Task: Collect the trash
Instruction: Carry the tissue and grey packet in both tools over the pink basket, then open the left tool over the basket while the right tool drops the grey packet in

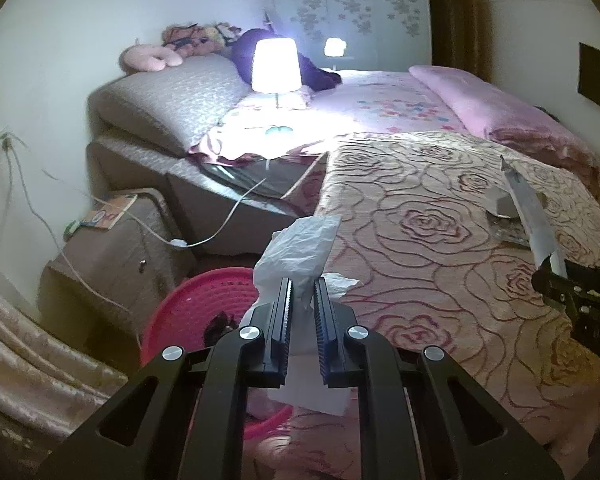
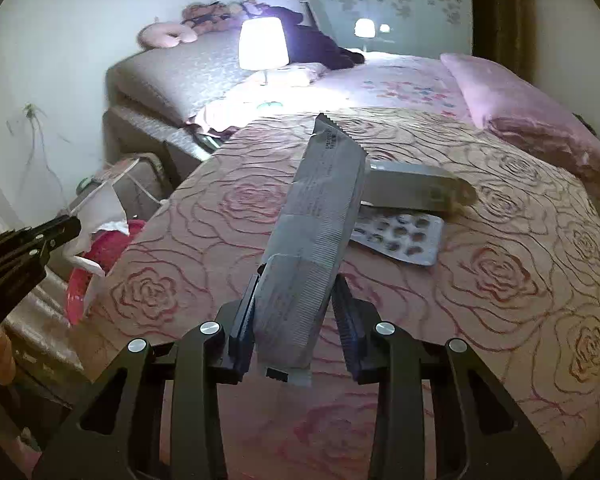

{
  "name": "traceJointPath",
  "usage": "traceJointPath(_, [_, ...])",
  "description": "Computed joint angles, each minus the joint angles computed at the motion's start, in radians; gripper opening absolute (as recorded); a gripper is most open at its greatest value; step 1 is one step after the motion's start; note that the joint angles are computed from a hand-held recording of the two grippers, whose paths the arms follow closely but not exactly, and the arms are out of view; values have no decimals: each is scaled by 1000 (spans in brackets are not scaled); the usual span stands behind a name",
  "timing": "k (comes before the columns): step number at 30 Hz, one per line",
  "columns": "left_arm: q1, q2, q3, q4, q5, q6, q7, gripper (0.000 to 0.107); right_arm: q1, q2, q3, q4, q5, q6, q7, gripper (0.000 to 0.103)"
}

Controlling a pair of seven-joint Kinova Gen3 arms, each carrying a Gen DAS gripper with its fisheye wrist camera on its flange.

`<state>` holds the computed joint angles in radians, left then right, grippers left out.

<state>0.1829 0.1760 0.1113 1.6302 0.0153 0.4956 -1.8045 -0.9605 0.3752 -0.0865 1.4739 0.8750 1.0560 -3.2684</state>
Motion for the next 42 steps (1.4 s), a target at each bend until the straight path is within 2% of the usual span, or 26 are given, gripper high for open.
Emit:
traceJointPath(11, [-30,19,-39,-29,-21,1,63,11,2,57,14,-107,-33,-41,157,35])
traceJointPath(18, [-78,56,-52,-67,-12,27,98,11,21,127,38,-243,-113,-83,344,35])
traceJointPath(22, [-128,79,-43,-87,48,52,77,11,36,184,48,-346,-185,-100,473,35])
traceJointPath(31, [-141,128,-62,-117,33,78,107,11,62,333,56,-619,-359,-84,750,35])
traceJointPath(42, [-201,178,-38,-133,98,82,55,11,68,529,114,-982,-545,64,975,35])
